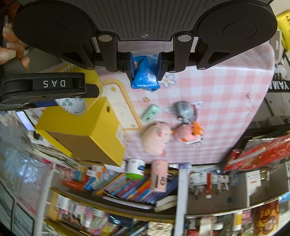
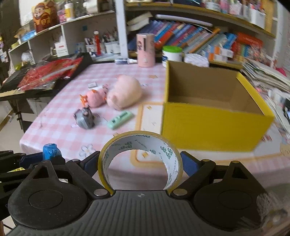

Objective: Organize objects
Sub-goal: 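Carry the blue item with the left gripper while the right carries the tape roll to the yellow box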

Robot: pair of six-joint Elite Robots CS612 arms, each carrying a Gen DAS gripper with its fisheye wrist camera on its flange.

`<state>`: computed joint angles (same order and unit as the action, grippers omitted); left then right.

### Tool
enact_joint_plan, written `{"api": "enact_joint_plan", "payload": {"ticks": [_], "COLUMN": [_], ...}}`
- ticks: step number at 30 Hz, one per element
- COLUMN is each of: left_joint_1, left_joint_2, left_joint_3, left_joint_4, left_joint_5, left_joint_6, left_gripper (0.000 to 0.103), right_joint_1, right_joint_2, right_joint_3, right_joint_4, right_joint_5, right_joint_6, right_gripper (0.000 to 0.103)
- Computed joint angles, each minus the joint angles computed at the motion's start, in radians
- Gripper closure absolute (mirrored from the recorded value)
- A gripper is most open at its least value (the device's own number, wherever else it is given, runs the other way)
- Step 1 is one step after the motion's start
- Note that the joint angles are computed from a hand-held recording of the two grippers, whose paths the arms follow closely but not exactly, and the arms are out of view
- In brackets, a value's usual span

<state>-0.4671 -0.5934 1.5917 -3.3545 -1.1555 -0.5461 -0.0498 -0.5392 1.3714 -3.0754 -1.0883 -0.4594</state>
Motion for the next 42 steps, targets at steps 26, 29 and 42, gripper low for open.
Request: {"api": "enact_joint_plan", "payload": {"ticks": [26, 29, 42], "left_joint_1": [-0.019, -0.020, -0.017], "left_joint_2": [0.065, 0.076, 0.130], "left_joint_3": [-0.151, -0.177, -0.337], "left_joint_4": [0.022, 0.020, -0.020], "left_joint_5": [-0.170, -0.173, -0.111], "left_joint_6": [0.216, 0.232, 0.291], "left_gripper": [0.081, 0.081, 0.081], "right_joint_1": [-0.062, -0.069, -0.091], "right_joint_2": [-0.001, 0.006, 0.056], "right_joint_3": [0.013, -0.007, -0.145], "right_joint_4": [0.000, 0.015, -0.075], "right_joint_5": [-0.173, -0.177, -0.086], "right_joint_6": [0.196, 0.213, 0.245], "right_gripper": [0.012, 0.012, 0.012]}}
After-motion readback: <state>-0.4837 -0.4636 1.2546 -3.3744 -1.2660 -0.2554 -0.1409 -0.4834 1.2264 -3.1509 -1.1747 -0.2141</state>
